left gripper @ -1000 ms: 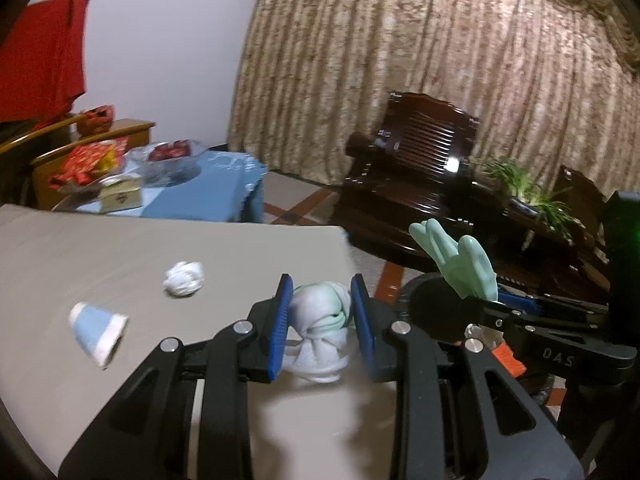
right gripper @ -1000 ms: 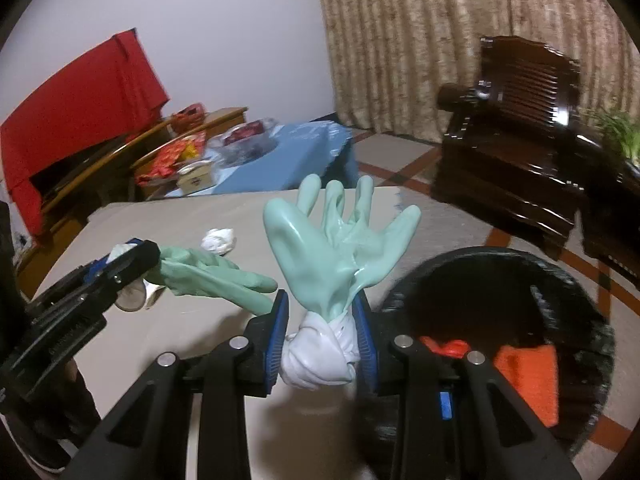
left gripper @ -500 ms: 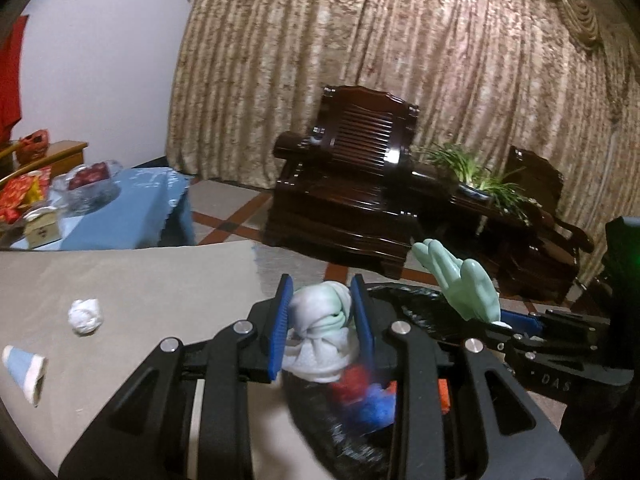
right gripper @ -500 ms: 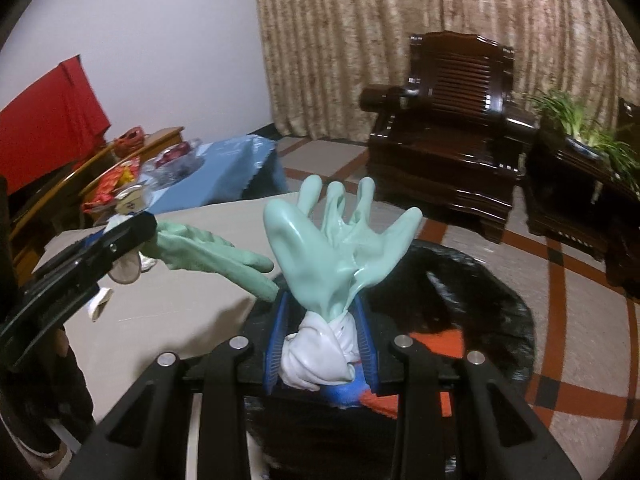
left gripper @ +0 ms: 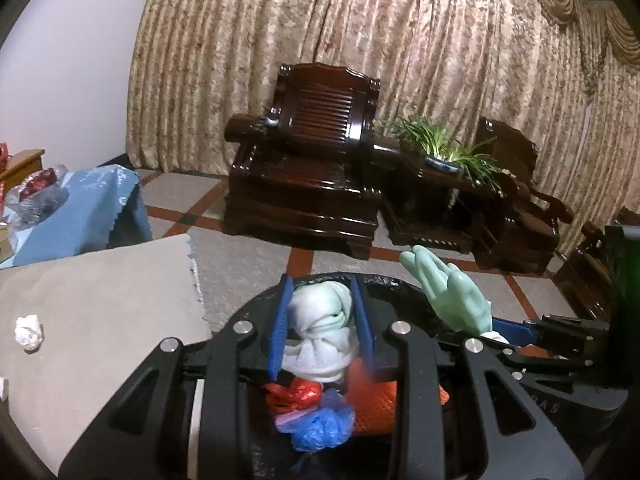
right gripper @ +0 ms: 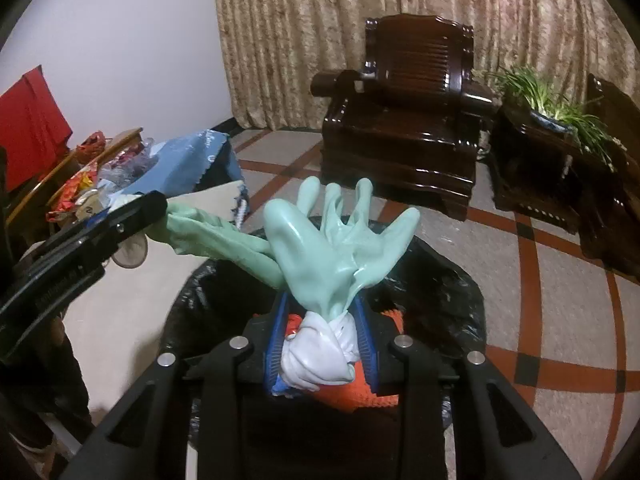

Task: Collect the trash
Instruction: 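Lower both gloves into the bin and open both tools, then move both open tools back over the paper cup and tissue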

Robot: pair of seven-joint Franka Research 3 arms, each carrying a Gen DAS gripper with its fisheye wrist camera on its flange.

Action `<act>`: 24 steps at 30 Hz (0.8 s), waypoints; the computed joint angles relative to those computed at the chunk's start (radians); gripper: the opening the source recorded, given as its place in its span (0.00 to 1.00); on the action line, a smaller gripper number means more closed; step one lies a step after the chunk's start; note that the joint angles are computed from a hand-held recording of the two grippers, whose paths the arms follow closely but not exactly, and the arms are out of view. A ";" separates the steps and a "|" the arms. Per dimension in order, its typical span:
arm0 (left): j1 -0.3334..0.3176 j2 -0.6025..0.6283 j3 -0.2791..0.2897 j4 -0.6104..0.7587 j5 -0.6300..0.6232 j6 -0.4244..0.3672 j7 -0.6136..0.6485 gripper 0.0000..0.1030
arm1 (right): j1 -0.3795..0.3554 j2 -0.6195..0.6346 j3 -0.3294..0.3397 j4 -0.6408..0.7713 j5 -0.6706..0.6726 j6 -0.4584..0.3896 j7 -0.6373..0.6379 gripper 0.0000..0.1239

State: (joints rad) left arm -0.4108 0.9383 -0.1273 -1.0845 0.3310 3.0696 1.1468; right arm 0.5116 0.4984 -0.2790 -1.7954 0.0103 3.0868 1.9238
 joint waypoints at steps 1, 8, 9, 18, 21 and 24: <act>0.006 0.018 -0.019 0.026 -0.004 -0.016 0.015 0.31 | 0.009 0.002 -0.013 -0.002 -0.003 -0.007 0.007 0.27; 0.013 0.017 -0.019 0.013 -0.023 0.011 0.027 0.64 | 0.121 0.010 -0.155 -0.033 -0.055 0.019 0.107 0.54; 0.011 0.009 -0.009 0.002 -0.023 0.014 0.018 0.67 | 0.129 0.009 -0.164 -0.036 -0.057 0.025 0.113 0.57; -0.072 -0.168 0.232 -0.281 0.017 0.131 -0.195 0.87 | 0.188 0.014 -0.198 -0.036 0.006 0.106 0.085 0.78; -0.131 -0.218 0.341 -0.373 0.029 0.166 -0.260 0.87 | 0.168 0.024 -0.151 -0.010 0.039 0.114 0.037 0.78; -0.222 -0.270 0.489 -0.490 0.023 0.203 -0.318 0.87 | 0.139 0.044 -0.087 0.036 0.071 0.107 -0.015 0.78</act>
